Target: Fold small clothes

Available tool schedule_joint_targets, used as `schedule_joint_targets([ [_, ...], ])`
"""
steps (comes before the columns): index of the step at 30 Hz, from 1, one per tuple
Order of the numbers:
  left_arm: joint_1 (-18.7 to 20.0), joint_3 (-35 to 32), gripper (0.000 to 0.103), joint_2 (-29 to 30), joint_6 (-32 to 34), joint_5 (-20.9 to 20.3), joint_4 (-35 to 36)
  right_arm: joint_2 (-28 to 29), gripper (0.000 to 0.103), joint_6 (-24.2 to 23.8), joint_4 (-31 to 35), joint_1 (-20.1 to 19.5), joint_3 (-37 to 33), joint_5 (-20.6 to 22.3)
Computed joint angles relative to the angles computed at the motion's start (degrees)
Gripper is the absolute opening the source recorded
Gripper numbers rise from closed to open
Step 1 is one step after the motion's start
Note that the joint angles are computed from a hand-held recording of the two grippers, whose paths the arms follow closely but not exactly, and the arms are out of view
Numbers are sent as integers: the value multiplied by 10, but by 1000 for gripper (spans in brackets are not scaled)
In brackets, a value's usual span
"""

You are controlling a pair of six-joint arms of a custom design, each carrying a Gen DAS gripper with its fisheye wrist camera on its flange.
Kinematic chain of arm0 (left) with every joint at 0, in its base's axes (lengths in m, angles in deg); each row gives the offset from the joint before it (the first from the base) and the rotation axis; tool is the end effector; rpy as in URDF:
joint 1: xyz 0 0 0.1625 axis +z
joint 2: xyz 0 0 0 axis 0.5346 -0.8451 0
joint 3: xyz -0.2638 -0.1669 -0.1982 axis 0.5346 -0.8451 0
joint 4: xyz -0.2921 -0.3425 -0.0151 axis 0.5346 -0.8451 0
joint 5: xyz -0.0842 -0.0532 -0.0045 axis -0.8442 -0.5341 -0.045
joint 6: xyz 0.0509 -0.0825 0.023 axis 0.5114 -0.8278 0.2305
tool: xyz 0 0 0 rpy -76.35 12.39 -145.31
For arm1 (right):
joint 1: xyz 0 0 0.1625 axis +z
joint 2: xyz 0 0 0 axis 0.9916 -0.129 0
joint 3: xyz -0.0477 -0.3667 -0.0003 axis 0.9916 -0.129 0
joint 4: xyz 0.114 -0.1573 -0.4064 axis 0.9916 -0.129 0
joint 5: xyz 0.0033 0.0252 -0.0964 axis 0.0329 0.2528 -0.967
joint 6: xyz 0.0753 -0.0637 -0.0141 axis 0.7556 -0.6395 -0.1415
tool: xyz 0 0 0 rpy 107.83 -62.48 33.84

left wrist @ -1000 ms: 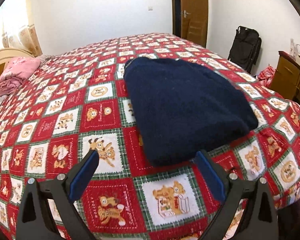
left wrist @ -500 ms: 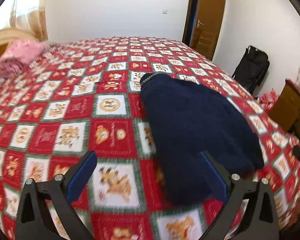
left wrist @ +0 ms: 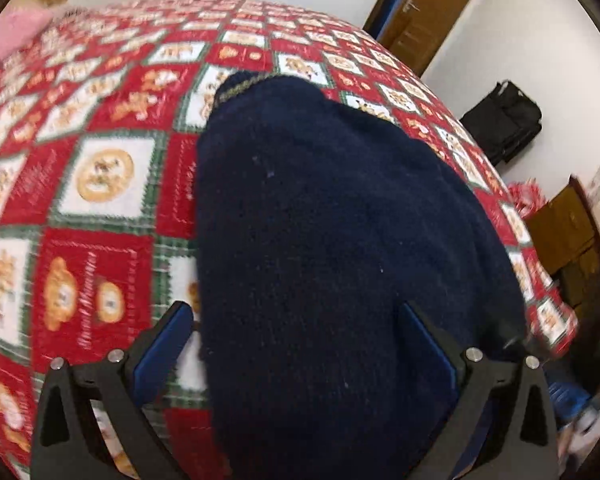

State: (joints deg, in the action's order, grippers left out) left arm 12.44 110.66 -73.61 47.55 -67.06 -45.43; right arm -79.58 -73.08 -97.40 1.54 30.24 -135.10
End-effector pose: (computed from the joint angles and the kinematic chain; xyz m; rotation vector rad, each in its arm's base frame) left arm -0.3757 -0.6432 0.0651 0.2521 2.6241 -0.6452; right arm 0.0510 -0.6154 0.3626 0.2657 -2.6206 0.9175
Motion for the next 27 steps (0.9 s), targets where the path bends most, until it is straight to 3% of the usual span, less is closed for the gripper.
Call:
schedule_joint_targets([
  [3, 7, -1, 103, 1, -4, -21, -10, 3, 87, -25, 3, 3, -2, 0],
  [6, 4, 2, 103, 4, 6, -16, -19, 4, 77, -19, 28, -6, -10, 28],
  [8, 4, 0, 103, 7, 15, -17, -26, 2, 61, -13, 41, -13, -13, 50],
  [9, 4, 2, 101, 9, 24, -21, -35, -1, 55, -11, 52, -19, -13, 71],
  [11, 4, 3, 92, 10, 43, -24, -47, -1, 53, 2, 64, -24, -14, 93],
  [16, -8, 9, 66, 13, 86, 2, -76, -9, 48, 0, 50, -17, 0, 83],
  [20, -15, 21, 48, 8, 97, 19, -95, -8, 40, -24, 0, 9, 19, 29],
  [23, -20, 21, 43, 7, 107, 33, -100, -10, 38, -44, -41, 32, 35, -10],
  [27, -24, 28, 42, -2, 105, 34, -103, -36, 37, -25, -55, 38, 57, 15],
])
